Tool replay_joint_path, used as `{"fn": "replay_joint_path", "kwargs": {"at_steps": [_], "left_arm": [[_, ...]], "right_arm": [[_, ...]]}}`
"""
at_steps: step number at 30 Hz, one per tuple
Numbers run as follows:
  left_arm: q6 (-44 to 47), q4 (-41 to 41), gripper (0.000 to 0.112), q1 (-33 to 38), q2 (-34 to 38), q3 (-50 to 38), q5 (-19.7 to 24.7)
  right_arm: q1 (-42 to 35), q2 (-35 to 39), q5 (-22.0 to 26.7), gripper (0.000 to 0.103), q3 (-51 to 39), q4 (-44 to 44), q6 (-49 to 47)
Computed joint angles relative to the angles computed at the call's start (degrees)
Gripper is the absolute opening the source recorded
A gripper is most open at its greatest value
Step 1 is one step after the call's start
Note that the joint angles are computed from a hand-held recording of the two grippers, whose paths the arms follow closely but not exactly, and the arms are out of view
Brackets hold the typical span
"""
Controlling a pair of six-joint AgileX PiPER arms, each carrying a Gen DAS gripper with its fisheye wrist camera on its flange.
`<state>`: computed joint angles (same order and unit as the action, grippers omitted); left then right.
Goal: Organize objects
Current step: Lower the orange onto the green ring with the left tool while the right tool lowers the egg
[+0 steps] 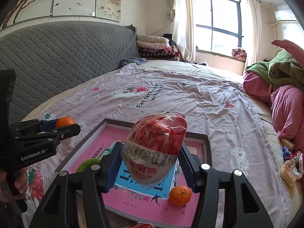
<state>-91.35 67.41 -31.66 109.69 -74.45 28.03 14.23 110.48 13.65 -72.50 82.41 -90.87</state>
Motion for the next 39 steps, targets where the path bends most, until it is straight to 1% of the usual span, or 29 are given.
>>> {"fn": "replay_joint_path", "kwargs": {"at_steps": [6,10,13,18,22,26,34,37,38,39], "left_arm": [[0.1,-0.5,0.041,-0.1,0.5,-0.1,-0.2],[1.0,-1.1,0.041,0.2,0.7,-0.2,-0.1],[1.8,-1.5,0.041,0.1,1.6,-0.7,0.7],[4.5,-4.9,0.041,1.0,3.1,-1.3,-0.6],[6.3,-7.0,0.041,1.4,4.1,-1.7,-1.9],[7.6,-7.9,0.041,1.1,5.1,-2.1,-2.9],[13.1,-12.7,0.041,0.2,7.7,-4.0,-2.9],[16.3,-16.0,0.041,0.4,8.4,-4.6,-3.4],[16.9,-16.5,0.041,0.3,8.6,-4.8,-3.3],[16.7,-16.1,0.041,0.1,8.8,-4.9,-3.1]], "right_arm": [[0.1,0.0,0.0,0.058,1.0,1.8,-2.3],[0.2,0.1,0.0,0.058,1.2,0.1,-1.2],[0.4,0.5,-0.1,0.058,0.9,-1.6,0.4],[0.9,1.1,-0.7,0.058,0.9,-2.3,0.6],[1.2,1.7,-0.9,0.058,0.8,-4.2,2.6],[1.1,2.4,-0.6,0.058,0.1,-9.0,7.0],[1.8,5.2,0.0,0.058,-2.3,-27.9,24.6],[2.0,6.8,1.6,0.058,-3.9,-35.0,31.5],[2.0,7.1,1.8,0.058,-4.2,-36.7,33.1],[2.3,7.7,2.0,0.058,-4.8,-40.3,36.7]]}}
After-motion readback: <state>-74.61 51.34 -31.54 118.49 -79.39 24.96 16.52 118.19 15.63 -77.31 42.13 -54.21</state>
